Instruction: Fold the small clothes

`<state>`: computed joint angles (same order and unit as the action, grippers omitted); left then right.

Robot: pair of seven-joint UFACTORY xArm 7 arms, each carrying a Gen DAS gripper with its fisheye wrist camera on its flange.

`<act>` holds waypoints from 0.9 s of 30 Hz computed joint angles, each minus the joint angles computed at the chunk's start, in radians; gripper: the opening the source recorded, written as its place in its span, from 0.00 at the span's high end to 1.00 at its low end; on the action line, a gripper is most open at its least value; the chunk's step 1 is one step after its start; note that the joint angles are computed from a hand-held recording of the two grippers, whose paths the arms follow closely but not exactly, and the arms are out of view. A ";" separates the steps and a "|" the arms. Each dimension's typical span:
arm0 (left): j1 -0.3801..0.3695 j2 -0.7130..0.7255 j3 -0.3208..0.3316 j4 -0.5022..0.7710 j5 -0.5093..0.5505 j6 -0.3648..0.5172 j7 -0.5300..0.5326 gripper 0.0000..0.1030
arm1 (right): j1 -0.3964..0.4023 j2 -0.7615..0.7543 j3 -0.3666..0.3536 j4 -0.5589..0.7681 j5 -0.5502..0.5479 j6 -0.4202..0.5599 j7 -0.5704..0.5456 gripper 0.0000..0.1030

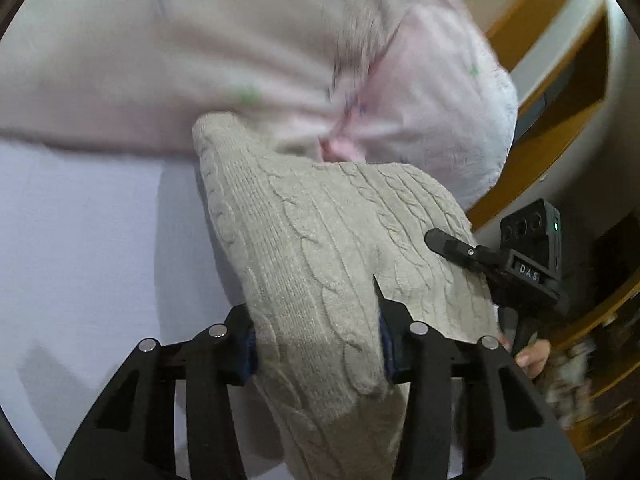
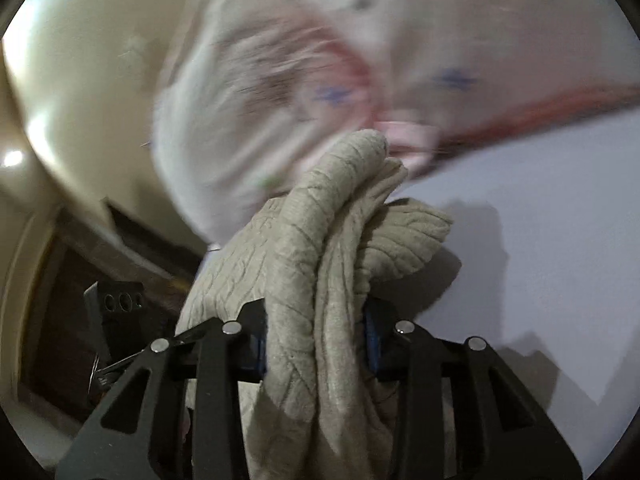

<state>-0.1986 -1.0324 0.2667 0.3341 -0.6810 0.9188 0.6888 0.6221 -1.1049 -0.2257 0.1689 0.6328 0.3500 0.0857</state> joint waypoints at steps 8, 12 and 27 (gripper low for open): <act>0.192 -0.087 -0.008 -0.047 0.226 -0.049 -0.001 0.40 | -0.185 0.050 0.296 0.055 -0.209 0.059 0.267 0.42; 0.172 -0.277 0.001 -0.118 0.229 -0.107 0.023 0.30 | -0.117 0.061 0.281 0.078 -0.248 0.077 0.283 0.45; 0.039 -0.307 -0.007 -0.134 0.235 0.001 0.016 0.31 | -0.131 -0.005 0.414 0.028 -0.361 0.163 0.577 0.76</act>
